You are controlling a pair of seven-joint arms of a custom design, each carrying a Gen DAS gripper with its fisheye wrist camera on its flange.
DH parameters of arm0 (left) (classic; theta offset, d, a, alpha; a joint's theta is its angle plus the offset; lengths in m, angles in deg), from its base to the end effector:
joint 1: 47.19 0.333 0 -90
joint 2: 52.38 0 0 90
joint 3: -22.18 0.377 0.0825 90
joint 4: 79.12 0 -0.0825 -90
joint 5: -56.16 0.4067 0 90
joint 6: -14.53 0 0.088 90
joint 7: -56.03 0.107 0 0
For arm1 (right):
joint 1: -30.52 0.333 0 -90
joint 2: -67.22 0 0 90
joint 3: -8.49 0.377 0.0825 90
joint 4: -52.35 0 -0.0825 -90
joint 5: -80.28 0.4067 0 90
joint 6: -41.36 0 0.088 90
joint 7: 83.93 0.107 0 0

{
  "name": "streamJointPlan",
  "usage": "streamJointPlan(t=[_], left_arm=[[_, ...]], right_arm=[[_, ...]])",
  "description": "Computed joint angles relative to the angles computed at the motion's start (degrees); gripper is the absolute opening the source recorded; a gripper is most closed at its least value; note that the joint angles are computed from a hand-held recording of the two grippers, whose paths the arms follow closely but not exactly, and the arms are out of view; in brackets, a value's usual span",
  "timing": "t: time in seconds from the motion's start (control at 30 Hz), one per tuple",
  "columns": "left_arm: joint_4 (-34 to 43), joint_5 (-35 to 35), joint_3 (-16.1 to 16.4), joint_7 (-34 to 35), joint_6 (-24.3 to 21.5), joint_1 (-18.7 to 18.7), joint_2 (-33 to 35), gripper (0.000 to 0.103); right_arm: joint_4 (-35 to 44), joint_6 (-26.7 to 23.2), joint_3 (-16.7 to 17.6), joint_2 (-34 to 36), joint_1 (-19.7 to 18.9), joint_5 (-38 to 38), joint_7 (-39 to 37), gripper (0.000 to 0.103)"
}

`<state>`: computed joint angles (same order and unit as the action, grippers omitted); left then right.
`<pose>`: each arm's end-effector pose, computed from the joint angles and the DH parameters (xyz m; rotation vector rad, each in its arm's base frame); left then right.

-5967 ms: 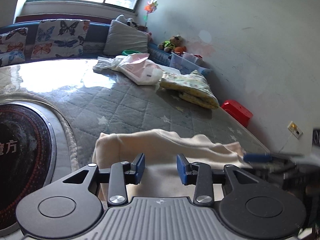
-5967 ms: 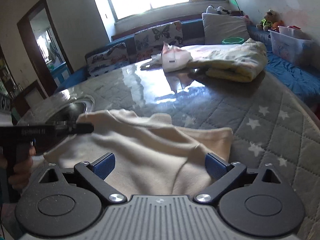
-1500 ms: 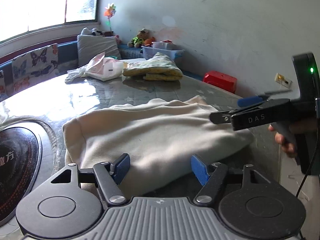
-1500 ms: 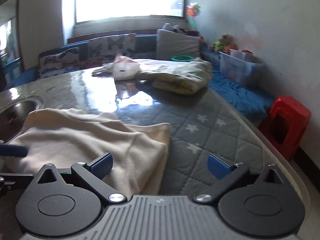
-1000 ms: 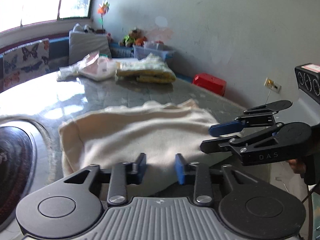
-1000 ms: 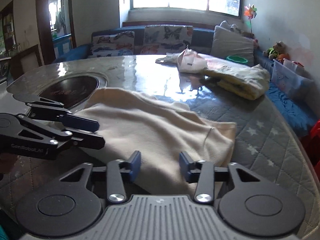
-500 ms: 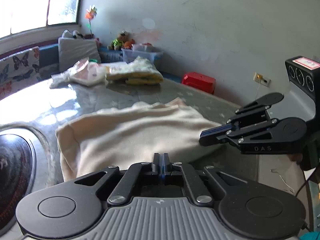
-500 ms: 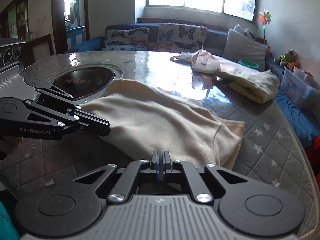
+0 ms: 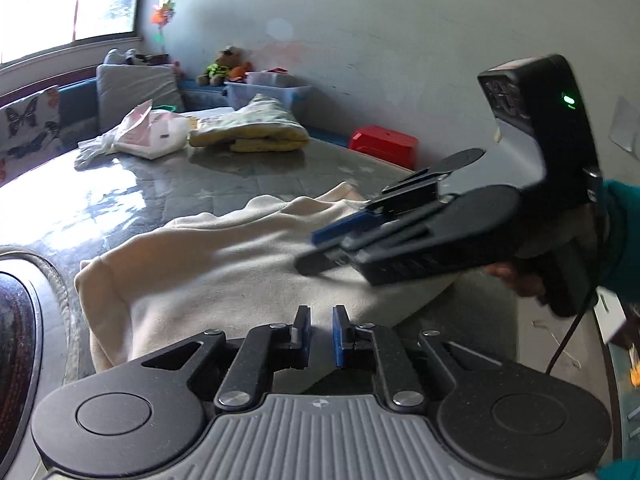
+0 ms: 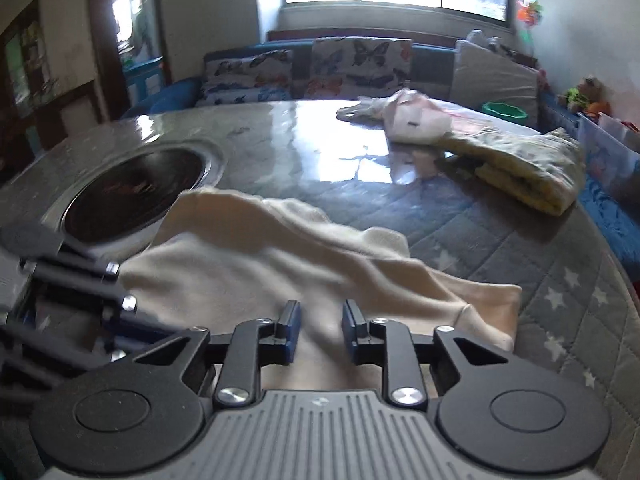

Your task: Fold clothes

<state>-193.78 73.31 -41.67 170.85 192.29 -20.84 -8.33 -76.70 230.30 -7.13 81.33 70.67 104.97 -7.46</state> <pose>0.6062 -0.3332 0.3804 -0.7812 2.5944 -1.3319 0.5712 0.2227 0.3933 -1.9104 1.4899 -0.6041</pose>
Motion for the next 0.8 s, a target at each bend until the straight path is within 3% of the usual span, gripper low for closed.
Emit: streamJointPlan(t=[0.07,0.2,0.23,0.33,0.4,0.47,0.57,0.7,0.8], left_arm=[[-0.6,0.3,-0.2,0.3,0.0,0.6,-0.3,0.015],[-0.4,0.6,-1.9,0.8,0.4,1.6,0.9,0.019],[-0.1,0.7,-1.7,0.5,0.7,1.1,1.0,0.02],[2.2,0.5,0.2,-0.9,0.8,-1.9,1.5,0.024],[3.9,-0.1,1.3,-1.6,0.0,-3.9,2.1,0.029],[3.9,-0.3,1.1,-1.0,-1.0,-4.1,2.5,0.03],[1.3,0.2,-2.4,2.0,-1.9,-0.7,3.7,0.031],[-1.8,0.8,-8.4,7.7,-6.0,5.4,6.1,0.034],[-1.8,0.0,-8.5,9.4,-3.2,5.3,6.0,0.034]], right_arm=[[-1.8,-1.5,-3.9,-1.8,4.5,-0.7,-1.1,0.033],[-3.8,-2.8,-5.2,-4.8,6.2,-5.5,-0.8,0.034],[-3.3,-2.5,-3.9,-4.8,4.5,-6.4,0.2,0.034],[0.4,-2.7,6.4,-3.4,-7.3,-6.2,-0.1,0.034],[5.2,-5.5,12.8,-0.6,-15.1,-5.8,-0.3,0.034],[8.7,-8.8,16.5,1.5,-19.6,-5.6,-0.5,0.034],[13.0,-13.9,14.2,4.7,-18.8,-9.0,2.4,0.035],[13.7,-14.4,16.5,5.6,-21.4,-9.5,2.4,0.036],[13.7,-15.0,18.2,5.4,-23.0,-9.2,1.4,0.038]])
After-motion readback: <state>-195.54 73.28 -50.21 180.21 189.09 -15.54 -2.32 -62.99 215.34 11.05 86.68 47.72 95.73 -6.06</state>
